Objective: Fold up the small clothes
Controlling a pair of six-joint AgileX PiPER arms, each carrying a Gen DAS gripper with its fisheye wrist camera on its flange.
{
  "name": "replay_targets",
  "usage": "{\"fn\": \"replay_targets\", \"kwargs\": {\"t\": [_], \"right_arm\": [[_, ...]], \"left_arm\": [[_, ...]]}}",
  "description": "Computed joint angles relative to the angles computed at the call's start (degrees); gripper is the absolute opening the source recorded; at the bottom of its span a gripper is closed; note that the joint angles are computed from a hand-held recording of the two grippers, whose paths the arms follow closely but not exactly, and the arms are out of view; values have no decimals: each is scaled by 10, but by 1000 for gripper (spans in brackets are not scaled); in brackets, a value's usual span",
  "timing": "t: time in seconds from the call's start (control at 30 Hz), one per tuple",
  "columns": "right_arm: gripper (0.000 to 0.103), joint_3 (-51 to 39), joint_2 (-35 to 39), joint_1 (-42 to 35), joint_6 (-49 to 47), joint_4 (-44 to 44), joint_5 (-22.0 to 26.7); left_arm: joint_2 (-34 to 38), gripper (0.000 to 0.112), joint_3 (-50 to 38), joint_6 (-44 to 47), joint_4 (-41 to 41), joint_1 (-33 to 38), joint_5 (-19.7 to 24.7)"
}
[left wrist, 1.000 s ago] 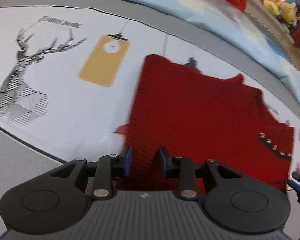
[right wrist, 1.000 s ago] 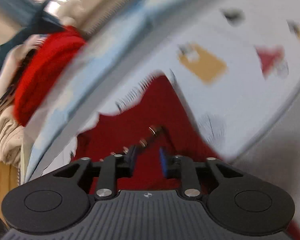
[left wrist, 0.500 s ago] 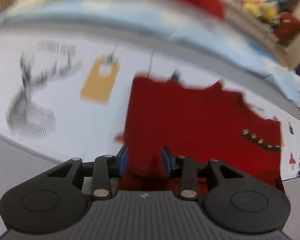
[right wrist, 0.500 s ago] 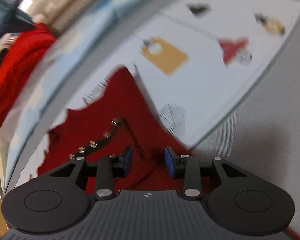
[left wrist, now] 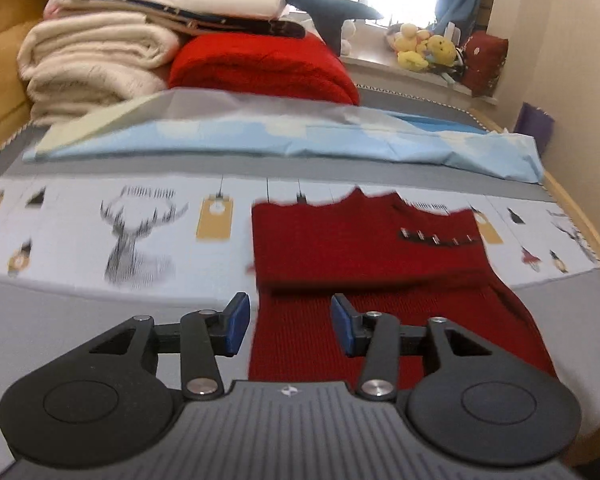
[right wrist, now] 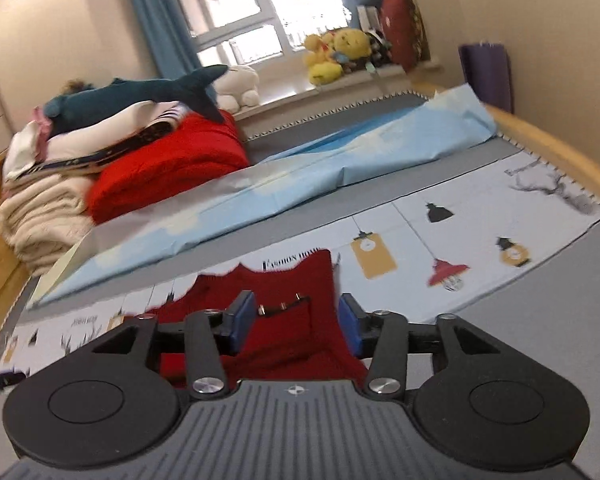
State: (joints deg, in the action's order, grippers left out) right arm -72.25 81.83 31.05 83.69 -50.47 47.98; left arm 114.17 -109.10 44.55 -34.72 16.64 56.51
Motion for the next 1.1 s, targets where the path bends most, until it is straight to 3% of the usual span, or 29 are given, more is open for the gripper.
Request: {"fn": "replay_targets", "kwargs": {"t": [0.17,0.23,0.3,0.4,0.5,0.57,0.67,0.97,1.1], "right_arm": [[50,192,-109,94,146,-24,44],[50,253,-117,108,220,-30,39],[50,298,-110,97,264,-16,4],[50,324,-91,61,267,27,-37],[49,332,-79,39,269,34,-60],[49,325,-59,23,238,62,-63],[49,327,-36,3,213,96,-85],[49,314,20,-38,113,189,-101],[49,303,39,-38,108,183,-99]], "left_arm": [[-86,45,207,84,-28,62,-23],[-99,40,257,94,-19,79,-29],[-97,37,281,83,4,89,-27],[-78,37,286,91,4,111,-9],[-53,37,306,124,-23,124,-44],[-23,36,298,94,5,122,-50],[11,37,252,47,21,118,0],[43,37,226,0,77,108,-7],[59,37,205,-28,89,108,8]]}}
